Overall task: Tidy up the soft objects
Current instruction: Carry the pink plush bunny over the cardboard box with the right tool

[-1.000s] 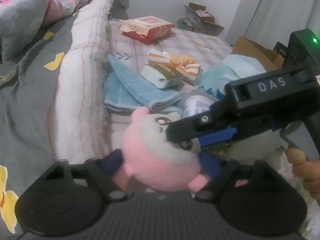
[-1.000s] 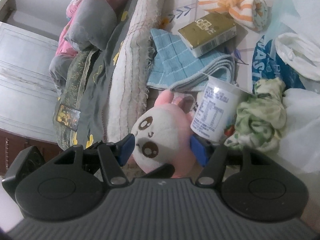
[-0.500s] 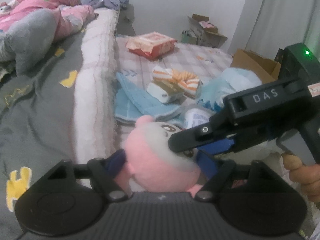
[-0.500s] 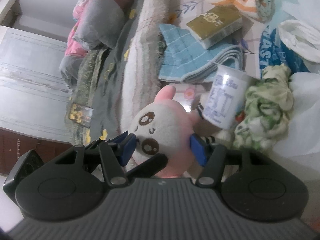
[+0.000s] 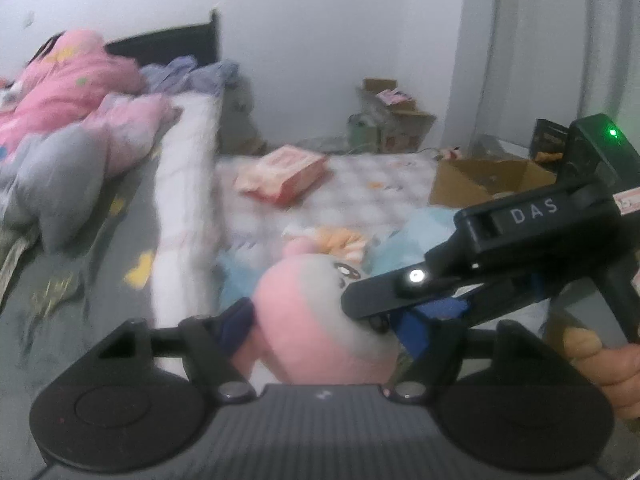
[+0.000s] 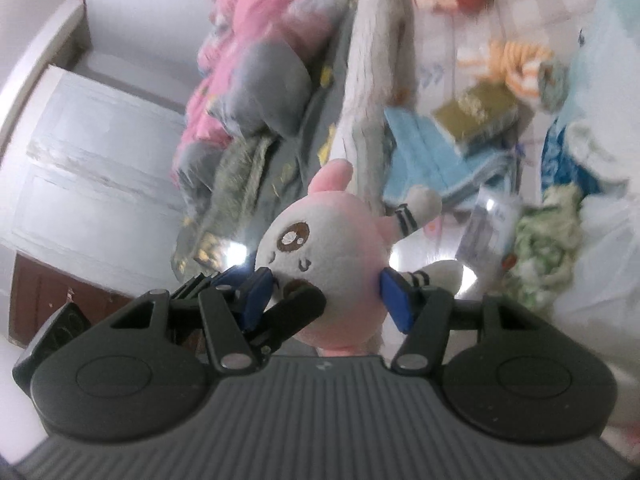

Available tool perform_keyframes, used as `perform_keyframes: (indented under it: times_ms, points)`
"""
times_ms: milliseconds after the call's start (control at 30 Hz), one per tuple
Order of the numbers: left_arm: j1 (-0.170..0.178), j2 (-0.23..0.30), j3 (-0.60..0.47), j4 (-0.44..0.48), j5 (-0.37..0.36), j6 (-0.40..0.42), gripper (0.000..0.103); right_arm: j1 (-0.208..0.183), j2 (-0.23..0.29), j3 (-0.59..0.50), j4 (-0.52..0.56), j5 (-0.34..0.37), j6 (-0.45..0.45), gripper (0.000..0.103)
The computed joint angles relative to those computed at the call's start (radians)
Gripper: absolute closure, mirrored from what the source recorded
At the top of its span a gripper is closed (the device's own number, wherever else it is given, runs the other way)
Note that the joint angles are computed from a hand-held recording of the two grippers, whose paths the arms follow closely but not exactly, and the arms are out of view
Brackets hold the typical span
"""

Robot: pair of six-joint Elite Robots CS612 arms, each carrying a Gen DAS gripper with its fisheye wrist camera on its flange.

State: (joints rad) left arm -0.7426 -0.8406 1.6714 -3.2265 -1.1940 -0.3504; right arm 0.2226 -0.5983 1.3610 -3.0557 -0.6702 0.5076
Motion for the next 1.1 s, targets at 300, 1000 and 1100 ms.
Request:
perform_keyframes:
  times_ms: [300,1000,1100]
  points:
    - [-0.033,0.071,-0.186,0.008,-0.071,0.199,0.028,-0.084,-0.070,0.126,-0.245,-0.067,0.122,0.044]
    - [-0.048,0.579,-1.202,0.798,-0.499,0.327,0.027,-0.303,-0.138,0.251,-0.065,-0.344,0.091,0.044]
    - [-0.041,0.664,-1.379,0.976,-0.519,0.316,0.027,-0.306,-0.109,0.215,0.006,-0.347,0.074,0.044]
